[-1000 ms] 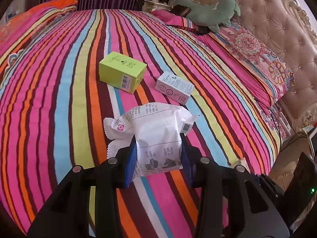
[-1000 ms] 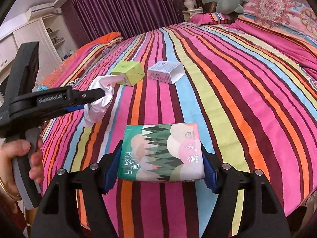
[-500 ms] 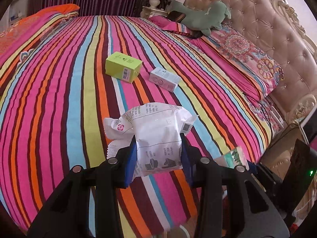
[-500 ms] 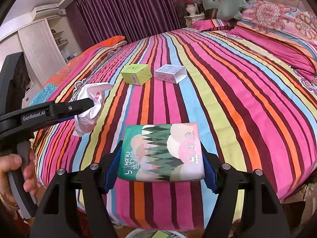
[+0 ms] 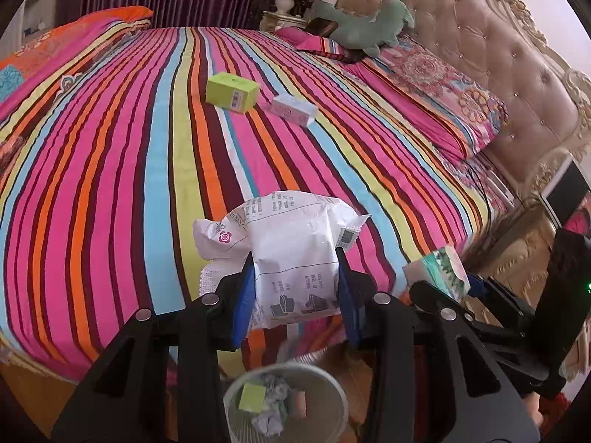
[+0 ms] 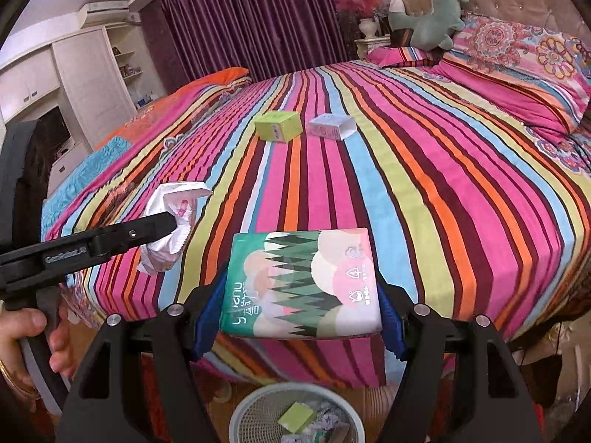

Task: Collect trash
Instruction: 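Carry wipes packet with left gripper while right gripper carries tissue pack to wastebasket, then open both grippers over the wastebasket to drop packet and tissue pack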

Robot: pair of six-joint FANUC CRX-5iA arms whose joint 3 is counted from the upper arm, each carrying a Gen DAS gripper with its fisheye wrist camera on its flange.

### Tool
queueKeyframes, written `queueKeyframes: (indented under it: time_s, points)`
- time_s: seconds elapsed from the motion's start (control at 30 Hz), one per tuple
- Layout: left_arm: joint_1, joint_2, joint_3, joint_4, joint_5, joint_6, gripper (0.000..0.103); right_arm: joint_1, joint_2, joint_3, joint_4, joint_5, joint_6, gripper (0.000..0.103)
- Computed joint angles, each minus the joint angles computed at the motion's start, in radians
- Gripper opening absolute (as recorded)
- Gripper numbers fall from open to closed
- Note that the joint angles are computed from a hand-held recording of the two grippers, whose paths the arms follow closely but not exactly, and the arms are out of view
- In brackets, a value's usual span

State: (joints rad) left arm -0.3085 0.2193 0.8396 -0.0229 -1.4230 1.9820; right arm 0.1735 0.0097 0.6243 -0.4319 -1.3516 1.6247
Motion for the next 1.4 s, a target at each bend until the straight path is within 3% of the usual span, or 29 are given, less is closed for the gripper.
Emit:
queueKeyframes:
  time_s: [0.47,0.87,1.2,1.4]
  points:
    - [-0.113,-0.168,-0.249,-0.053,0.013,0.086,0.040,0.048,-0.109,-0.128,0.046,-0.052,-0.024,0.067]
    - [-0.047,-0.207,-0.536,0.207,0.028,0.101,0.040,0.049,-0.029,-0.122,0.043,-0.327,-0.169,0.067]
    - [0.000,-0.152,-0.624,0.319,-0.037,0.139,0.040,0.033,0.092,-0.096,-0.031,-0.544,-0.301,0.067]
    - [0.018,-0.116,-0.661,0.382,-0.070,0.153,0.041,0.061,0.099,-0.129,-0.025,-0.578,-0.339,0.067]
